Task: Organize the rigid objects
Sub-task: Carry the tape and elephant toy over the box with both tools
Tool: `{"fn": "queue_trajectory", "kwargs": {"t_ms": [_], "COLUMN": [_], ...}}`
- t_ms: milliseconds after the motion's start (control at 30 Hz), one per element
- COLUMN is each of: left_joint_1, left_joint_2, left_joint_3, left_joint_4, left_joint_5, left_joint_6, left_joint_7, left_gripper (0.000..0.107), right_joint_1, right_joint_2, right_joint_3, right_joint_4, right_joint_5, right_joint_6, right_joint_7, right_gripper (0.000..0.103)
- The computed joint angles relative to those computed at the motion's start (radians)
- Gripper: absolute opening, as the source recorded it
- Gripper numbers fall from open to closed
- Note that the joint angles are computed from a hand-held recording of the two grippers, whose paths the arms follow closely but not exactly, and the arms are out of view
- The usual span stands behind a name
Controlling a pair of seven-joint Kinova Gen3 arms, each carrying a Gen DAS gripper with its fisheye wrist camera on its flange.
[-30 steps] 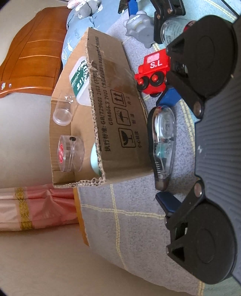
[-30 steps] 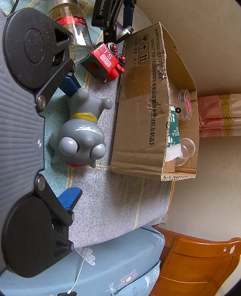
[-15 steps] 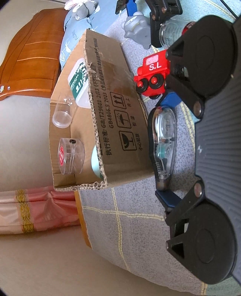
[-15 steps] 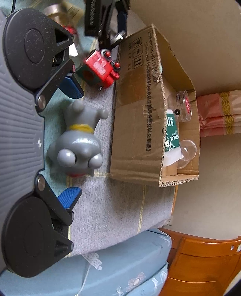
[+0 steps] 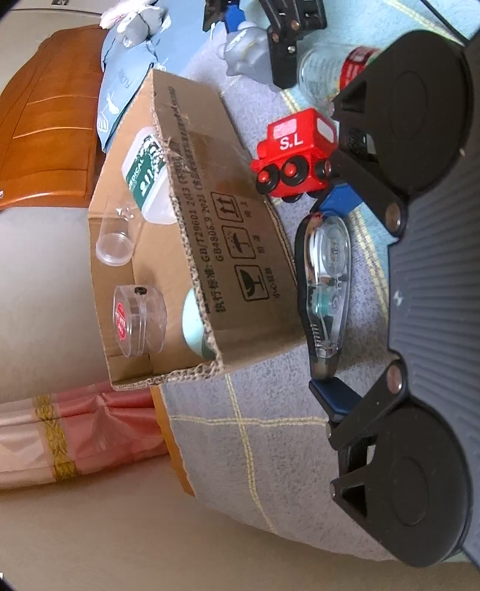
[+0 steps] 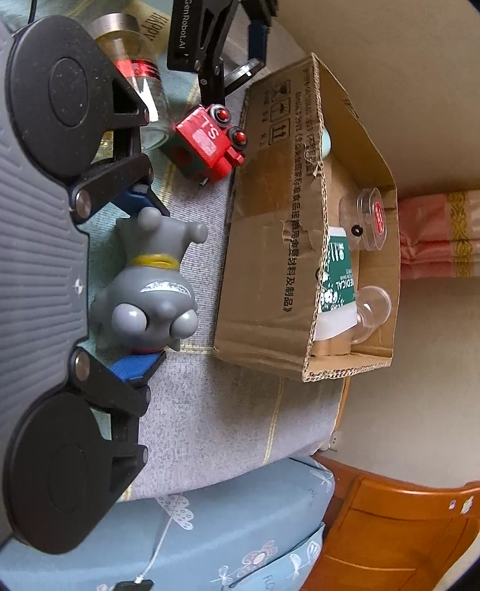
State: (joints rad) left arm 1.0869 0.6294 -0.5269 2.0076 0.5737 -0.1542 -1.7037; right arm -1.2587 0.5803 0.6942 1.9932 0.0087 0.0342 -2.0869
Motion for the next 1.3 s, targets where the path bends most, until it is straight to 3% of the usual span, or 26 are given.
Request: {"fn": "queue_trajectory", "kwargs": {"t_ms": [133, 267, 400, 500, 600, 733, 800, 967, 1200, 1233, 1300], "left_joint_1": [0.006, -0.043, 0.036, 0.008, -0.06, -0.126, -0.169, -0.238, -0.315, -0.324, -0.341], "left_joint_2": [-0.048, -0.137, -0.169, -0.188, -0.188, -0.129, -0.095, -0.017, 0.038, 0.044, 0.053], "left_joint_3": [-0.021, 0.017, -0.094, -0.088, -0.035, 0.003, 0.03, 0.07, 0.141, 0.151, 0.176], "left_joint_4": [0.005, 0.005, -0.049, -0.111, -0.186, -0.32, -0.391, -0.535, -0.64, -0.649, -0.664], "left_joint_5": [-0.03, -0.128, -0.208, -0.259, -0.298, -0.352, -0.367, -0.418, -0.492, -0.503, -0.526], "left_joint_6": [0.057, 0.137, 0.239, 0.303, 0.351, 0.423, 0.467, 0.55, 0.612, 0.619, 0.632], "left_joint_7": [-0.012, 0.0, 0.026, 0.044, 0.046, 0.069, 0.085, 0.143, 0.201, 0.207, 0.218], "left_gripper": [0.089, 0.089, 0.089, 0.089, 0.089, 0.089, 0.089, 0.089, 0.09, 0.09, 0.09], "right_joint_1": [-0.034, -0.023, -0.02, 0.049, 0.099, 0.187, 0.263, 0.395, 0.506, 0.525, 0.521], "right_joint_2": [-0.031, -0.106, -0.162, -0.2, -0.217, -0.216, -0.21, -0.169, -0.102, -0.096, -0.096], "right_joint_3": [0.037, 0.027, 0.024, -0.047, -0.1, -0.189, -0.27, -0.416, -0.544, -0.568, -0.562], "right_joint_4": [0.021, 0.048, 0.046, 0.029, 0.004, -0.045, -0.082, -0.174, -0.277, -0.287, -0.267], "right_joint_5": [0.024, 0.047, 0.06, 0.053, 0.04, 0.019, 0.02, 0.043, 0.079, 0.084, 0.091], "right_joint_6": [0.003, -0.018, -0.035, -0.053, -0.058, -0.047, -0.027, 0.024, 0.061, 0.068, 0.034], "right_joint_7": [0.02, 0.065, 0.141, 0.203, 0.257, 0.322, 0.348, 0.366, 0.359, 0.364, 0.357], "right_gripper": [0.077, 0.077, 0.077, 0.077, 0.077, 0.078, 0.077, 0.077, 0.079, 0.08, 0.103]}}
